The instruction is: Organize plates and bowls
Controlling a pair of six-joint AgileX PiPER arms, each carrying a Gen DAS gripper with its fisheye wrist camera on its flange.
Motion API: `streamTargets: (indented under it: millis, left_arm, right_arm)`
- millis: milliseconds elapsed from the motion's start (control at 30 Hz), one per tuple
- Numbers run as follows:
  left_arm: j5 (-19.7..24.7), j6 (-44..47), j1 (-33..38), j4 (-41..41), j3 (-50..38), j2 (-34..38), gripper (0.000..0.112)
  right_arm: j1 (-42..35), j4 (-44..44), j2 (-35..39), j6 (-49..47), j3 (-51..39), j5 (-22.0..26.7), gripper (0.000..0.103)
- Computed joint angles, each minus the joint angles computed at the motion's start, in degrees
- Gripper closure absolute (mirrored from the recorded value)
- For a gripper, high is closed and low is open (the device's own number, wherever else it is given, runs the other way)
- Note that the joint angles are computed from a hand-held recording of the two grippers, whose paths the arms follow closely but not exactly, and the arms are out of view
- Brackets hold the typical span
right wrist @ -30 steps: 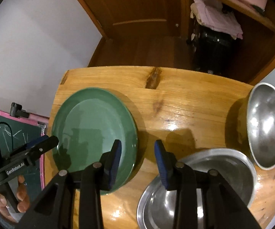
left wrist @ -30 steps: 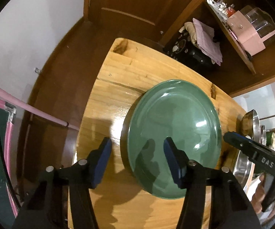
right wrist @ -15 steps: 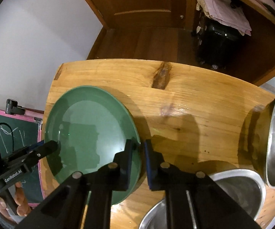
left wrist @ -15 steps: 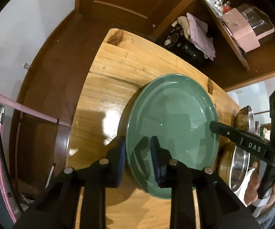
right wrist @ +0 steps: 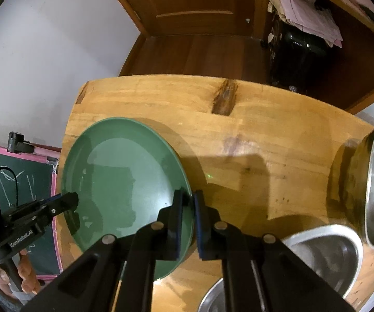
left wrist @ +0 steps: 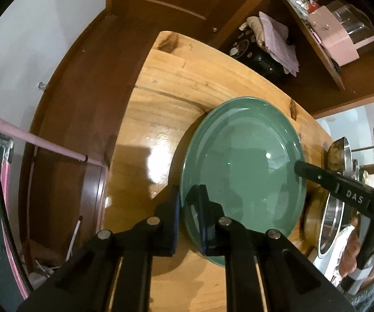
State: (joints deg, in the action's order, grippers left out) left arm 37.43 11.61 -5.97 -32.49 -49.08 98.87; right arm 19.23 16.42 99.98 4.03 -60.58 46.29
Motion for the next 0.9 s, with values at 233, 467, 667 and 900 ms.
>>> streamTargets:
  millis: [233,467,667,900]
  left_arm:
    - [1.3,-2.1,1.0,0.4,3.6,-6.2,0.103]
    - [5.7,-8.5,0.1,3.8,8.4,-19.2,0.105]
    - [14.9,-18.7,-4.0,9.8,10.5,-35.4,0.106]
    - [26.7,-39.1,-21.1,19.7,8.5,-52.1,0.106]
  right_arm:
    - [0.6,1.2,-5.0,0.4,2.9,1.1,0.097]
    - [0.3,3.0,-13.5,1.0,6.8,4.7,0.097]
    - [1.8,2.1,-26.6,5.9,11.0,11.2,0.097]
    - [3.9,-0.2,-45.6,14.6,14.1,23.3,0.097]
